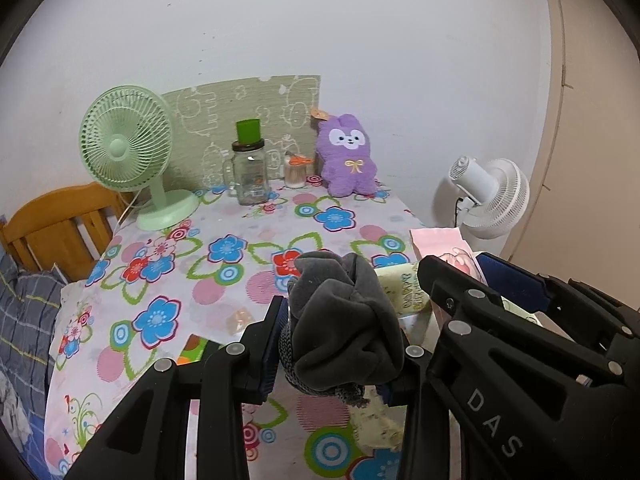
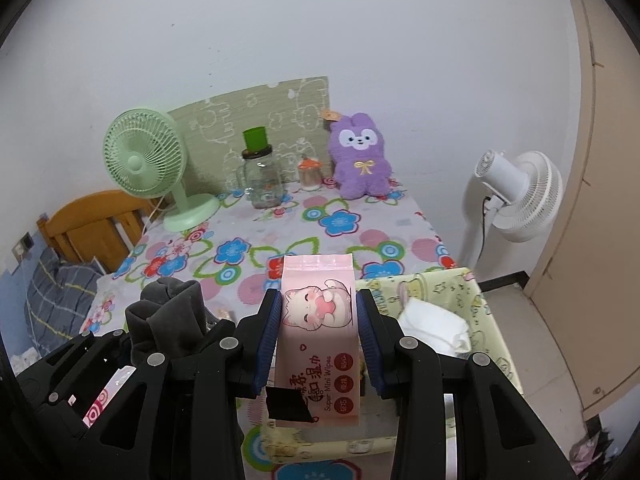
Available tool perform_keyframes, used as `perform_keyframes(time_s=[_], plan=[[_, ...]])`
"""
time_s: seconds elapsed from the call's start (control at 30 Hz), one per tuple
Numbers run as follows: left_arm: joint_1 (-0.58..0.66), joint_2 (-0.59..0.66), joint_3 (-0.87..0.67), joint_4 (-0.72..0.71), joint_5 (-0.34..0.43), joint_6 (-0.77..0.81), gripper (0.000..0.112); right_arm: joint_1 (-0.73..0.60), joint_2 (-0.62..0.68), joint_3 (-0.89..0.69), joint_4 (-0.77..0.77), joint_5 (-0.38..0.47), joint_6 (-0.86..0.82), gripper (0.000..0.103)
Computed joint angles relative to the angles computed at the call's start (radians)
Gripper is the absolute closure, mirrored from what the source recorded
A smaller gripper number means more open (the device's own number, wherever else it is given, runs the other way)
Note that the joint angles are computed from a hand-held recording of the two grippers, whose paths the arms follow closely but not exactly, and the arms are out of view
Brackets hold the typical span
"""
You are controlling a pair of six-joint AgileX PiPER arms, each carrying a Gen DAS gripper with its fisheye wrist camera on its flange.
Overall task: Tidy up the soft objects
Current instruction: 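Carry the grey cloth and pink wipes packet over the paper box with both grippers, then lower both held items into the box and open both grippers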
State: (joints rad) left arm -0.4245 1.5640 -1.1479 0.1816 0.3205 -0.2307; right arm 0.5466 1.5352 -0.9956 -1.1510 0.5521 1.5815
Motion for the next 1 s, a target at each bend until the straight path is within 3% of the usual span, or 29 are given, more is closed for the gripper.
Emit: perform_keyframes(time_s=[0.73,1.0], plan=[[-0.137,0.123,-0.122,0.098,0.022,-0.121,0.074,-0.176,-0.070,0.105,-0.062,-0.093,0.019,0.062],[-0.163,0.197,-0.173,0.044,0.048,-0.078,0.073,-0.254,-0.050,0.140,-0.086,-0.155,0.031,0.062]])
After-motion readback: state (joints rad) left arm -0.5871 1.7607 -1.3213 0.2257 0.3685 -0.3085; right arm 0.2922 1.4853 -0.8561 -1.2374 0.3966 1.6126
